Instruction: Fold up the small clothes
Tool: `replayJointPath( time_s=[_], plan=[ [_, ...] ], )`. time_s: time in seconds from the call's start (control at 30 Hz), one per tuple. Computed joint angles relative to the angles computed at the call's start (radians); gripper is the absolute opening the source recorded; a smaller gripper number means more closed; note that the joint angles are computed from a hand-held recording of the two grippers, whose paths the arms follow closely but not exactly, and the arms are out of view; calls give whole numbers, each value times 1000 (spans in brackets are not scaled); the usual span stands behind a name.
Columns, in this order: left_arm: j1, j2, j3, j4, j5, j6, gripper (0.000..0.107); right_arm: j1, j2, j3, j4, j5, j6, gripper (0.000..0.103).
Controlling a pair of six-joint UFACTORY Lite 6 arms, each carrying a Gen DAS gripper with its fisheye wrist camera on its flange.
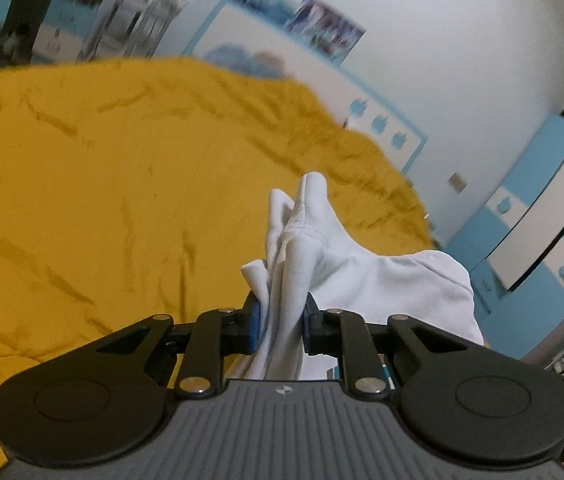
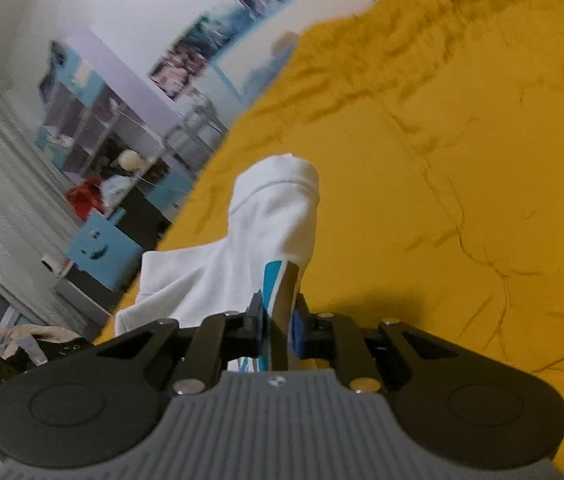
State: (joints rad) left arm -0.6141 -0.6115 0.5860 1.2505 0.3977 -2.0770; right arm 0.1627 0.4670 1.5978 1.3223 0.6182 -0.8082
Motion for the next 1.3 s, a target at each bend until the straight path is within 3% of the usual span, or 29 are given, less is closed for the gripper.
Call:
replayJointPath(
  time_s=[0.23, 0.33, 0.47, 0.63, 0.77, 0.9, 1.07, 1.3],
  plan=[
    [-534, -50, 173, 8, 551, -18, 21, -60, -387, -268, 45, 43, -74, 8],
    [-713, 23, 279, 49, 713, -46, 21, -128, -541, -342, 23, 107, -61, 8],
    [-900, 115, 397, 70, 857, -59, 21, -265, -715, -400, -40, 242, -7, 8],
    [-1044, 162, 429, 51, 913, -125, 21, -531, -850, -415, -92, 523, 29, 8],
    [-1093, 162, 395, -2, 879, -179, 21, -782, -866, -402, -136, 785, 13, 8],
    [-1003, 157, 322, -69, 727, -187, 21, -884, -883, -454, -211, 854, -48, 8],
    [-785, 130, 203, -118, 480, -155, 21, -801, -868, -587, -280, 709, -79, 8],
    [-376, 220, 157, -326, 89, 129, 21, -504, -683, -611, -304, 341, -58, 8]
  ],
)
